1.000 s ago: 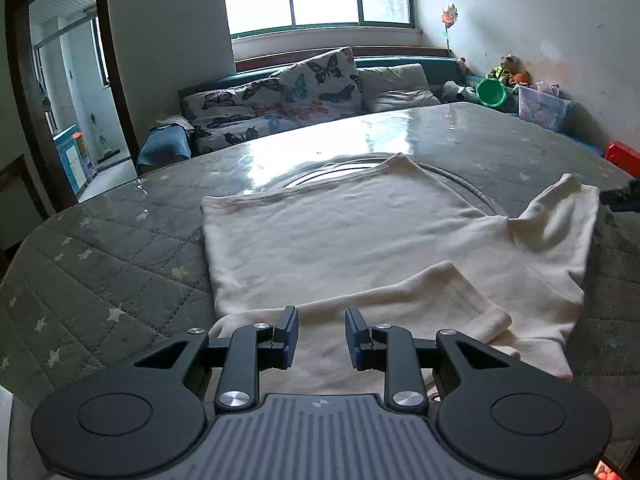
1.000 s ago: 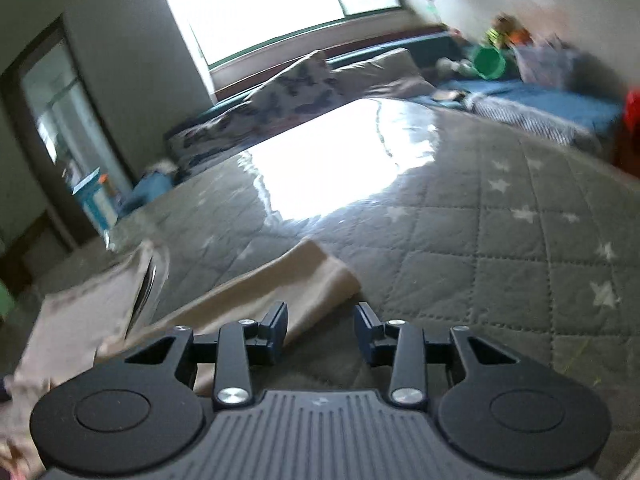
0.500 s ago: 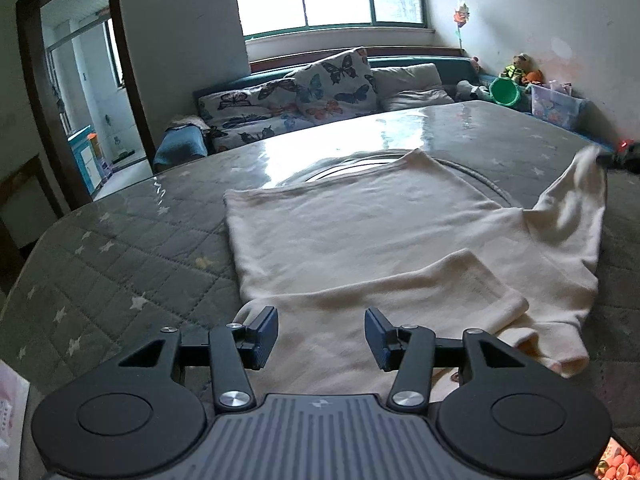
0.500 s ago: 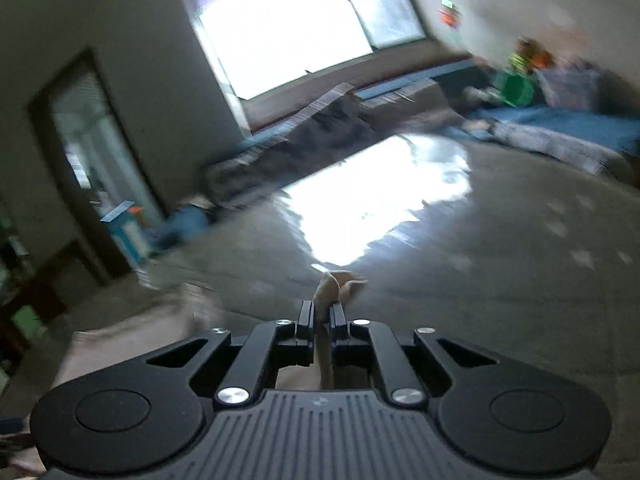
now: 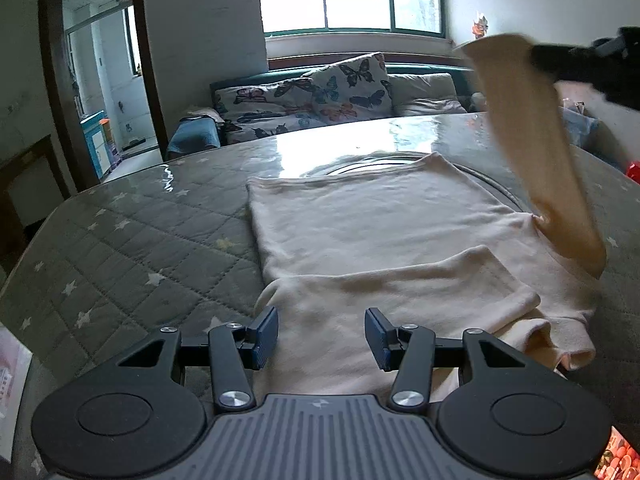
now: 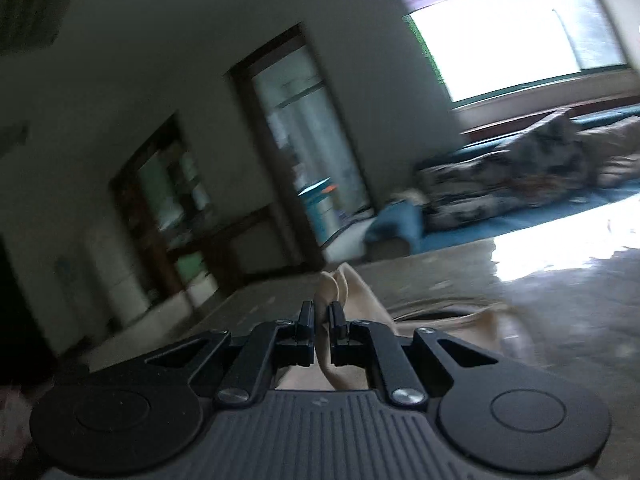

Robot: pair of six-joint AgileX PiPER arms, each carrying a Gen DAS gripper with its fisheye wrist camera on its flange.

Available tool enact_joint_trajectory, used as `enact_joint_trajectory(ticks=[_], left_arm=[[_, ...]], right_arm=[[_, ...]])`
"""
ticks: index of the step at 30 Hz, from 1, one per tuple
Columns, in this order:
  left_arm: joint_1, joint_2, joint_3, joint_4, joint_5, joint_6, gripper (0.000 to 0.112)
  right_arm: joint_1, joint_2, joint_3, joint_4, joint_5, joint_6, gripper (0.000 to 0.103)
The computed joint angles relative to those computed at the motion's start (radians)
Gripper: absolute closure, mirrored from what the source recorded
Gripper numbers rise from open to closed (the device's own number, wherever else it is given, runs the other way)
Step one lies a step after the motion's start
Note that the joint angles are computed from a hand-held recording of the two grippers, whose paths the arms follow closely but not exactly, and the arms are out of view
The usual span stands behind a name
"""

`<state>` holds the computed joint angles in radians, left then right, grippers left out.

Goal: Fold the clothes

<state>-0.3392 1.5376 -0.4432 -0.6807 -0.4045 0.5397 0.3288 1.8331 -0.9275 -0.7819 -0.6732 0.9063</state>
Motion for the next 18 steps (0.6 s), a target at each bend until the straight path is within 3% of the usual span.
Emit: enact_joint_trajectory(ticks=[8,12,18], left_arm=[[0.049,-0.040,0.048,0.061,-0.002,-0.055,0.061],[0.067,-0.065,0.063,0.094,-0.002,-0.079,0.061],[0.041,-0.062,0.027,0.194,0.007,-0.154,0.063]], right_arm=[[0.125,0.141,-0.104,-0.243,0.102,0.167,0.090],[0.066,0.091,-0.029,-0.282,0.097,0.173,0.088],[-0.051,0.009,0.107,-0.281,0.183,0.138,0.087]])
